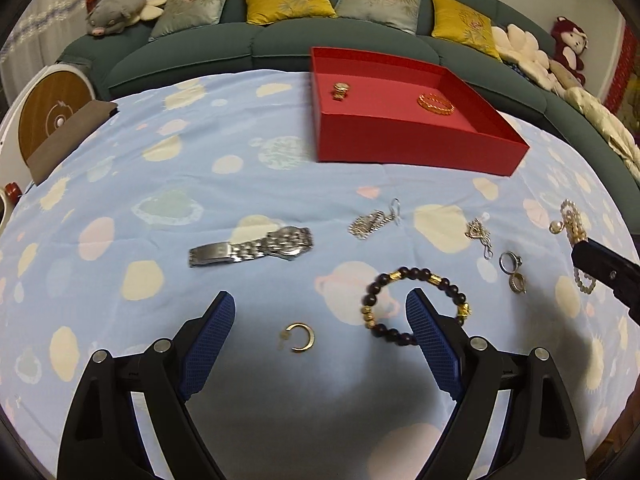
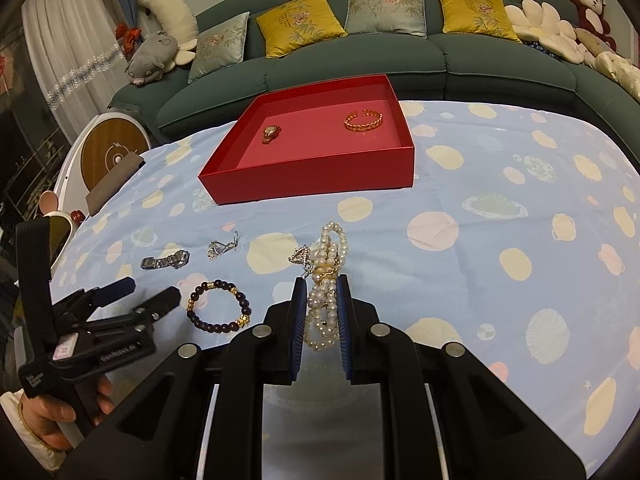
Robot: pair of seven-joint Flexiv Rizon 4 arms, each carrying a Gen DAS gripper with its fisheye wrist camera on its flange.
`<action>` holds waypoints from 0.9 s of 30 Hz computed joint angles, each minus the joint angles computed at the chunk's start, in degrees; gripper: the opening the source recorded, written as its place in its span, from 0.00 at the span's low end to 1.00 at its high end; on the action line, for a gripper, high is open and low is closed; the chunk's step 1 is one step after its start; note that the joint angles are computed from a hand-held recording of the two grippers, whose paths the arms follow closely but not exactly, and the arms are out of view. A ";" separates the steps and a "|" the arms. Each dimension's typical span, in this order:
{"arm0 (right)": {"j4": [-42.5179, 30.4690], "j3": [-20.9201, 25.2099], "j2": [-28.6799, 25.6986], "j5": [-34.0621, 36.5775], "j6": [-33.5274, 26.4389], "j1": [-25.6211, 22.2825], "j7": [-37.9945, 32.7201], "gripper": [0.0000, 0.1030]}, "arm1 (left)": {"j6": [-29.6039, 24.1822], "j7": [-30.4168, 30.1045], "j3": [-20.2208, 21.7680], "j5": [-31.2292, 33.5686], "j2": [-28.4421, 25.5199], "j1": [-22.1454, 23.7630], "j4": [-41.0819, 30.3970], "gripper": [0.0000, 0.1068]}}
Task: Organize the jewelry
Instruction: 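Hold the pearl necklace up with right gripper while left gripper grasps the black bead bracelet, then lower the pearl necklace into the red box with right gripper while left drops the bead bracelet there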
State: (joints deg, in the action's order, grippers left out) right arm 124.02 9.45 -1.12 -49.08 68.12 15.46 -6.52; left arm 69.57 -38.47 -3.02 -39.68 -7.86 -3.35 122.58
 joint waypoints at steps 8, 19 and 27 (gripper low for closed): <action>0.75 0.22 1.17 -0.14 0.56 -0.60 0.56 0.14 | 1.47 -1.57 -1.12 3.41 -2.29 -1.04 -0.76 0.53; 0.67 0.56 1.37 0.64 0.79 -0.82 0.17 0.14 | 4.41 1.55 -3.40 1.53 -2.44 -1.23 0.12 0.06; 0.07 0.50 1.10 0.41 1.04 -0.61 0.25 0.14 | 2.82 2.78 -3.23 -1.63 -1.71 -1.48 -0.17 0.05</action>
